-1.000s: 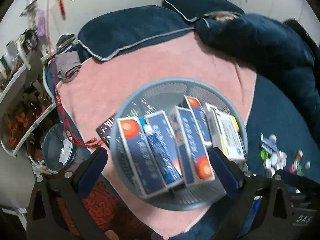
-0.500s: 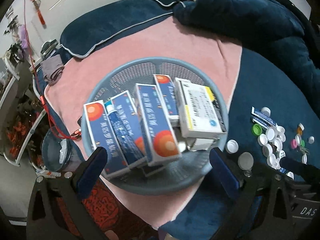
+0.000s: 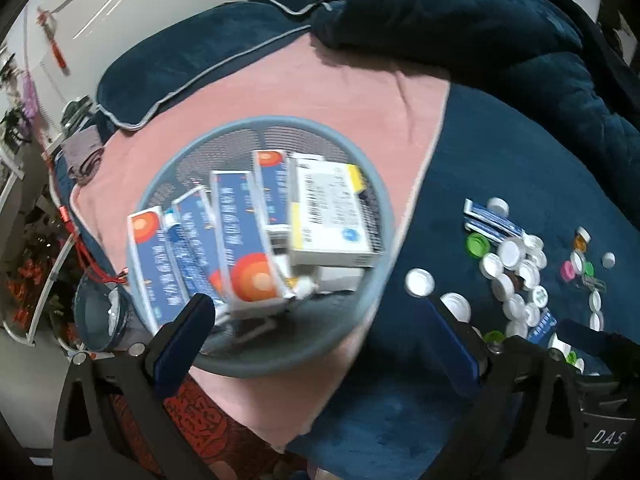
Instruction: Organize objects
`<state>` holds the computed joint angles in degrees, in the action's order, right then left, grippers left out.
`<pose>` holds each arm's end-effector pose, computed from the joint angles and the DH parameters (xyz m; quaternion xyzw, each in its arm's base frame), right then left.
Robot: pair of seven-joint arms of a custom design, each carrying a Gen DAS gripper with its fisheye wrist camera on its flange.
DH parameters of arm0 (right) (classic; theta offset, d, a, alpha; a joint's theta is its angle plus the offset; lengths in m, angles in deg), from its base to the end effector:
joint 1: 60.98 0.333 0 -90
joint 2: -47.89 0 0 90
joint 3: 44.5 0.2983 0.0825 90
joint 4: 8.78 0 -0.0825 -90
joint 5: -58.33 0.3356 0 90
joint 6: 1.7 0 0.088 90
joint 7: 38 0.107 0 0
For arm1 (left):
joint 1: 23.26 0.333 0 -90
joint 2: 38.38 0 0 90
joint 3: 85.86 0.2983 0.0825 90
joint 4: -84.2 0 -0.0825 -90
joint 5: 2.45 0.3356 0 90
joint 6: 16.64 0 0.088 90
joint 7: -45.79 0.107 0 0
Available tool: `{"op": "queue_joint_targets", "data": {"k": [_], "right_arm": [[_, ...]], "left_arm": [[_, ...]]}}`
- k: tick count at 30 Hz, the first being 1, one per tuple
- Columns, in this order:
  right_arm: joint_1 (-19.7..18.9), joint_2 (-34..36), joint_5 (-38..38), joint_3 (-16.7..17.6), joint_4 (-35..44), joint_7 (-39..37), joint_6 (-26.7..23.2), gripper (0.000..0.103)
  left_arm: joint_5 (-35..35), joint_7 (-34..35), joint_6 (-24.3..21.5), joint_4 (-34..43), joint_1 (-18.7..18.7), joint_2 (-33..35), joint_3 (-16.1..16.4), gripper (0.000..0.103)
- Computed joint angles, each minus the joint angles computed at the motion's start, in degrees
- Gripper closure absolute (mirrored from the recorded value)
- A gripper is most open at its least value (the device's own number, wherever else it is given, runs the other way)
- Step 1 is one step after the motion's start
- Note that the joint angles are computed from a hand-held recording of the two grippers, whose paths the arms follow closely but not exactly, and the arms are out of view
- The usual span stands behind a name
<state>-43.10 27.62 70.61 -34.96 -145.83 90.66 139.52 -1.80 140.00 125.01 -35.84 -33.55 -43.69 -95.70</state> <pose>0.3848 0.2051 0.5006 -0.5665 0.7949 0.0092 0.2170 0.4883 -0.1817 0.5159 -0.5231 0.8200 -0.1779 0.1496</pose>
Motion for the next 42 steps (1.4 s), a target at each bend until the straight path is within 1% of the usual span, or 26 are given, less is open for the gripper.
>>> {"op": "queue_joint_targets", "data": {"k": [6,10,14,16,18,20,21,24,26,27,28,34,37,40,42], "right_arm": [[-1.7,-5.3,2.1,-1.8,-6.4,1.5,-2.2,0.0],[-4.6,-9.7,3.0,-3.2,-11.3,2.8,-3.7,0.0],[-7.9,-13.6,2.9,-4.5,-14.3,2.6,-4.8,0.0],[-9.9,-15.5,2.1,-4.8,-15.5,2.8,-5.8,0.0],[-11.5,-17.4,2.0,-5.2,-16.9,2.9,-6.3,0.0],[-12.7,-18.7,2.2,-5.5,-17.7,3.0,-6.4,0.0],[-13.2,-19.0,2.3,-5.4,-17.8,3.3,-6.4,0.0],[-14.3,-20.5,2.9,-5.7,-18.7,3.5,-6.1,0.0],[-14.7,-21.1,3.4,-5.9,-19.1,3.3,-5.7,0.0],[-14.8,-20.8,3.6,-5.8,-19.0,3.3,-5.4,0.0],[-14.9,-20.8,3.8,-5.8,-19.0,3.2,-5.2,0.0],[-15.0,-20.4,4.5,-5.8,-18.7,2.5,-4.6,0.0],[-14.9,-19.9,4.7,-5.8,-18.4,2.2,-4.5,0.0],[-15.0,-19.9,4.6,-5.7,-18.4,2.2,-4.8,0.0],[-15.1,-20.0,4.6,-5.7,-18.5,2.2,-4.9,0.0]], "left_arm": [[-2.2,2.2,-0.8,-1.1,-2.3,0.4,-1.5,0.001],[-3.9,4.7,-1.2,-2.1,-4.3,1.0,-2.6,0.001],[-6.6,10.0,-2.6,-2.5,-6.8,2.2,-4.1,0.001],[-9.1,13.9,-2.9,-3.0,-8.2,2.6,-4.9,0.001],[-14.2,20.8,-2.0,-4.2,-9.8,2.4,-5.5,0.002],[-18.0,26.6,-1.5,-4.8,-11.0,2.3,-5.8,0.006],[-20.9,30.8,-1.2,-5.3,-11.7,2.2,-5.9,0.011],[-26.6,40.1,-2.0,-6.0,-12.9,2.5,-6.0,0.02],[-29.4,43.6,-3.7,-5.4,-13.1,3.4,-6.0,0.027],[-30.9,44.7,-5.0,-4.8,-12.9,4.0,-5.9,0.038],[-32.1,45.3,-6.1,-4.2,-12.7,4.7,-6.0,0.047],[-34.5,46.7,-9.2,-1.3,-11.2,8.4,-7.3,0.049],[-34.6,47.7,-9.0,-1.1,-10.9,9.1,-8.1,0.05],[-31.1,45.8,-8.2,0.0,-11.1,11.2,-8.7,0.051],[-27.2,42.9,-7.0,0.5,-11.4,12.8,-9.1,0.057]]}}
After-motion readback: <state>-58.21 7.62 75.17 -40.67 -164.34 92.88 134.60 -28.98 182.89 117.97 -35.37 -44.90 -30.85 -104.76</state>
